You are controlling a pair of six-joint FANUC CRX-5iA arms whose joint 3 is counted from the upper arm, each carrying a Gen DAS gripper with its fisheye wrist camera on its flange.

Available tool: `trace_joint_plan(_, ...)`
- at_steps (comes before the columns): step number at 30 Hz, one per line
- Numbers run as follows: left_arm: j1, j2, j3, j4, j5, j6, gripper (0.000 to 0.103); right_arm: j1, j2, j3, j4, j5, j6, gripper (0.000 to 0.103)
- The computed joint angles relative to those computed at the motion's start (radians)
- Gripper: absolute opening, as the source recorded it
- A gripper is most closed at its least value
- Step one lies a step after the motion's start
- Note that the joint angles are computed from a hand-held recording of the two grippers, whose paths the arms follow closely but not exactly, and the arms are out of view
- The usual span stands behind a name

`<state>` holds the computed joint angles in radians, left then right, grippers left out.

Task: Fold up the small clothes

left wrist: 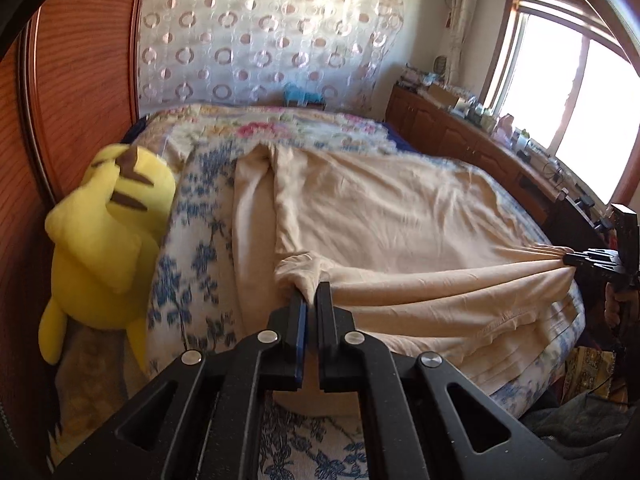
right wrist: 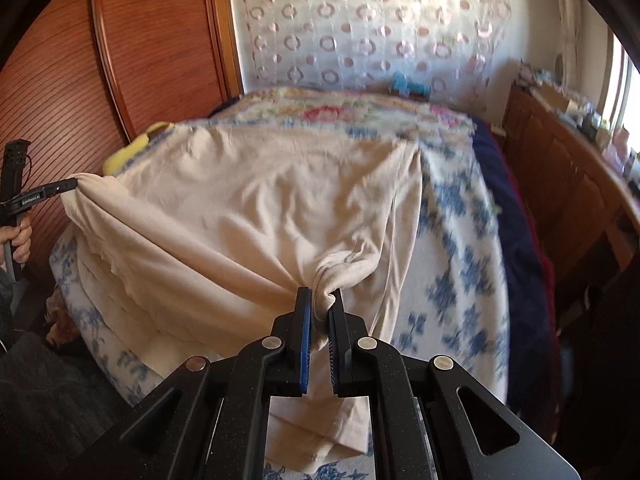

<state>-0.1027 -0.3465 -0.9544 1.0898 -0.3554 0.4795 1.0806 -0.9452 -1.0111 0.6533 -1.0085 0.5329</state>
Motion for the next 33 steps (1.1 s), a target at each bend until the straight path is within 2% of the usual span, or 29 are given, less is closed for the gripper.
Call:
trace_joint_plan(3,0.01,0.011,-0.002,-0.058,-0.008,0.04,0.004,-0.075,0.071,0.0,-0.043,0.066,0.02,0.007)
trace_joint_plan(4,0.013,0.007,0.0,-0.084,-0.01,0.06,0.01,-0.089,0.09,0.0,-0.045,0.08,0.024,0.007)
trace_joint_plan(5,0.015,0.001,-0.001,-0.102,-0.006,0.071,0.018,-0.1,0.106,0.001,-0.043,0.092,0.026,0.015)
trace_joint_plan(6,0.013,-0.012,-0.011,-0.1,0.006,0.068,0.031,-0.094,0.112,-0.005,-0.018,0.089,0.005,0.021)
trace_joint_plan(7,0.011,-0.026,-0.022,-0.081,0.016,0.051,0.038,-0.092,0.124,-0.006,0.013,0.086,-0.015,0.031)
trace_joint_plan(8,0.01,-0.039,-0.034,-0.059,0.02,0.032,0.041,-0.086,0.131,-0.011,0.045,0.086,-0.04,0.038)
trace_joint_plan(9,0.016,-0.047,-0.041,-0.04,0.015,0.015,0.041,-0.089,0.135,-0.014,0.071,0.098,-0.056,0.04)
trace_joint_plan(11,0.037,-0.059,-0.043,-0.076,0.004,0.039,0.041,-0.097,0.14,-0.017,0.111,0.118,-0.08,0.048)
trace_joint_plan(14,0.064,-0.063,-0.048,-0.133,0.012,0.081,0.041,-0.11,0.159,-0.03,0.184,0.16,-0.13,0.049)
trace_joint_plan(16,0.075,-0.066,-0.061,-0.111,0.009,0.075,0.041,-0.11,0.169,-0.046,0.214,0.19,-0.166,0.049)
trace_joint_plan(19,0.095,-0.054,-0.065,-0.113,-0.007,0.084,0.041,-0.151,0.217,-0.061,0.23,0.282,-0.19,0.05)
trace_joint_plan(22,0.094,-0.036,-0.073,-0.078,-0.019,0.06,0.041,-0.238,0.292,-0.077,0.262,0.396,-0.204,0.05)
trace_joint_plan(28,0.059,0.009,-0.065,-0.03,-0.028,0.018,0.041,-0.314,0.374,-0.08,0.302,0.463,-0.249,0.05)
trace_joint_plan(33,0.031,0.017,-0.063,-0.003,-0.015,0.01,0.041,-0.343,0.41,-0.088,0.352,0.478,-0.28,0.052)
